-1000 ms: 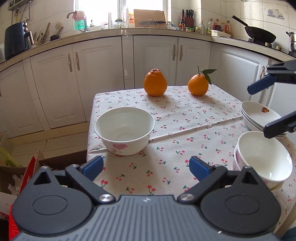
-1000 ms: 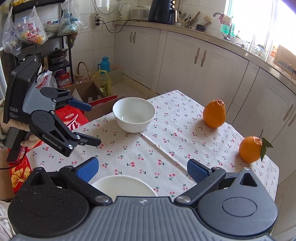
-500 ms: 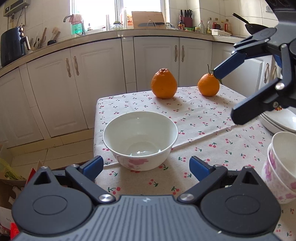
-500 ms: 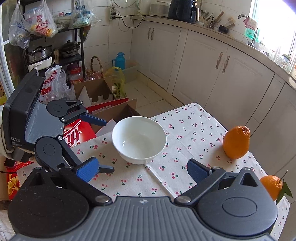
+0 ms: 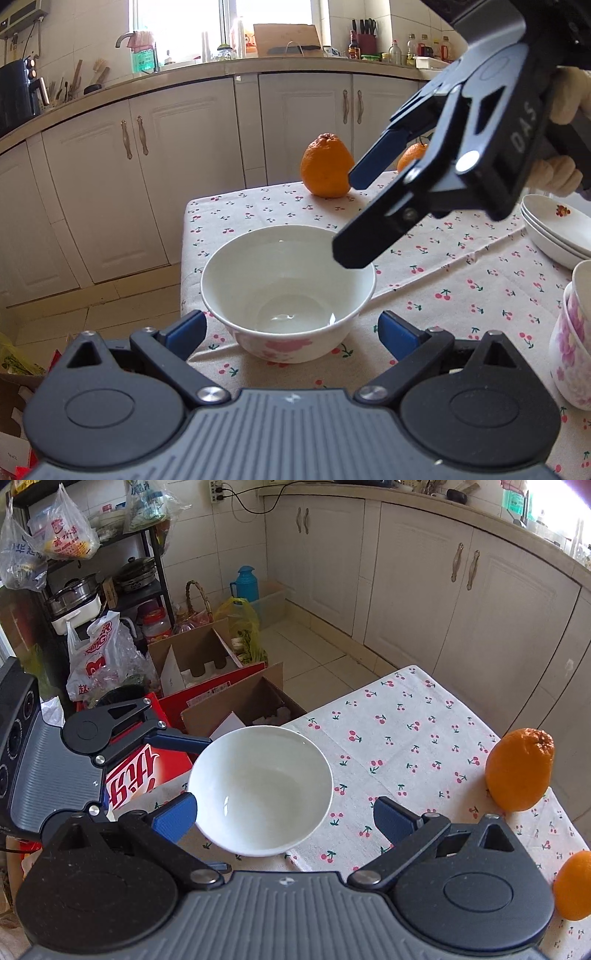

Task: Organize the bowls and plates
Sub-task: 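Move the right tool toward the remaining white bowl, then close the right gripper on the white bowl's rim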

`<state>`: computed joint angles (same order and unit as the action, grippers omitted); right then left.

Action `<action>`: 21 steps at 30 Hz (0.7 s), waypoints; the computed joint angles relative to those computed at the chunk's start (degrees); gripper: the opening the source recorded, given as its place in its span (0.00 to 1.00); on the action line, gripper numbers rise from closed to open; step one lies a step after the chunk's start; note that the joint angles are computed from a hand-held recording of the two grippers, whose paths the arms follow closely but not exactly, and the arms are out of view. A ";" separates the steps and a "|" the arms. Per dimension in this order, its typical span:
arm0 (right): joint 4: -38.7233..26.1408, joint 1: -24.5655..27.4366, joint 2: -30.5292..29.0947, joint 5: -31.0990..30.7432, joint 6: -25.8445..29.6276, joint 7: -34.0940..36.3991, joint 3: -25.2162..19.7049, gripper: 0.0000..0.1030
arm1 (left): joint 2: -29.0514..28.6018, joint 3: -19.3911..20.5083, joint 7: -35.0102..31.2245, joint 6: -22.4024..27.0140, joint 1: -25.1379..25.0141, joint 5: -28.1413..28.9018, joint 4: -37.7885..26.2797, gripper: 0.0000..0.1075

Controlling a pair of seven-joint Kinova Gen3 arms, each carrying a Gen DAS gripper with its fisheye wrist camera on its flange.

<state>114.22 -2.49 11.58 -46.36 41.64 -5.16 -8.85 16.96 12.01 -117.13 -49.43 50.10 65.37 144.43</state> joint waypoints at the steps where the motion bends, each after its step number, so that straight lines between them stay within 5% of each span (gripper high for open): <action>1: -0.55 -0.57 0.77 0.57 -0.25 -0.87 -0.01 0.99 | 0.11 -0.02 0.66 0.02 -0.26 -0.70 0.14 0.92; 11: -5.29 -1.23 7.05 4.65 0.52 -6.24 -2.41 0.87 | 0.16 -1.01 7.25 0.20 -2.11 -7.24 1.70 0.90; 21: -8.29 0.08 10.58 5.67 3.03 -9.54 -4.19 0.76 | 0.39 -1.43 7.58 -0.45 -1.55 -7.46 1.97 0.85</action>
<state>105.93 -2.41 22.16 -40.68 44.67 -14.70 -13.04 17.36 10.59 -109.55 -49.88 48.55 57.90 146.40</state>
